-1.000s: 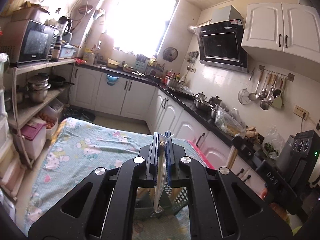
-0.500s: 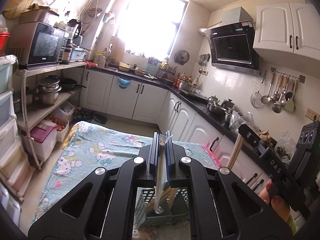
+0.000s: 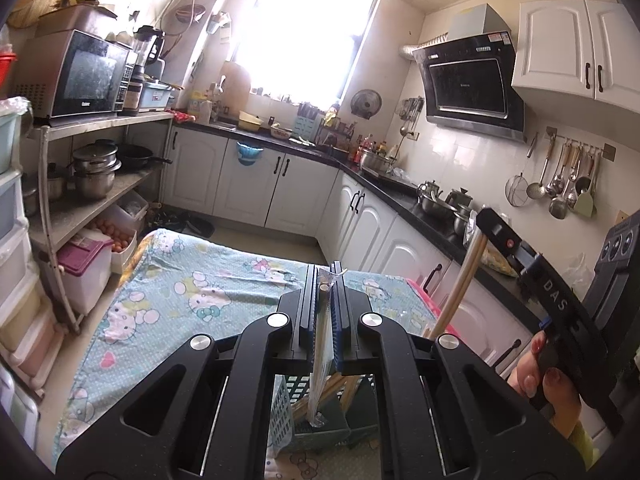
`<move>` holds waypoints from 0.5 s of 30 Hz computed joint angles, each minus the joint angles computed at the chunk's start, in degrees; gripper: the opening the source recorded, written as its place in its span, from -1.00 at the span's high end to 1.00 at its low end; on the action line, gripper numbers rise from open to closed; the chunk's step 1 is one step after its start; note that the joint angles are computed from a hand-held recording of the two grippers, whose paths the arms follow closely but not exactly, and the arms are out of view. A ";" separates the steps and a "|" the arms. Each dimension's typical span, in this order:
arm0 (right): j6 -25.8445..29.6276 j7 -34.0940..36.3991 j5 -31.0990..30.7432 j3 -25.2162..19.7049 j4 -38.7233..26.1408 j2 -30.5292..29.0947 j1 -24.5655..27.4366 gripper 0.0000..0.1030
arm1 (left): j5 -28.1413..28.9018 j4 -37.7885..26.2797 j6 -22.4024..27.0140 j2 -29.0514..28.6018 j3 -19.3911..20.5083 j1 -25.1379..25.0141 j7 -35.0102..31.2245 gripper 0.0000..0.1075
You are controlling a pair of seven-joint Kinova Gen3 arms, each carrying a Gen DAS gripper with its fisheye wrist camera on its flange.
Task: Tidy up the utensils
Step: 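Lift the held chopsticks with both tools and raise them above the caddy, then lower the chopsticks into the caddy and open both tools to release them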
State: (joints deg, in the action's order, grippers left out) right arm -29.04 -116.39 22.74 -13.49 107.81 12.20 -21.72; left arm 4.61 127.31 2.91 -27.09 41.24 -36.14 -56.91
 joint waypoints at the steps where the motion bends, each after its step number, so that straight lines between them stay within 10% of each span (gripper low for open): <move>1: -0.12 -0.10 -0.02 0.00 -0.13 0.31 0.03 0.91 | -0.02 -0.12 0.04 0.26 0.66 -0.48 -0.02 0.94; 15: -2.30 5.97 -5.21 0.80 0.62 4.28 -1.98 0.90 | 0.34 -0.10 -1.05 3.86 8.51 -6.58 0.13 0.94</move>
State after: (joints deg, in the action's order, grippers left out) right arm -31.35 -110.42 17.53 -12.69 108.43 16.48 -23.70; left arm 4.95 127.21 1.86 -23.22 49.75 -42.72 -56.78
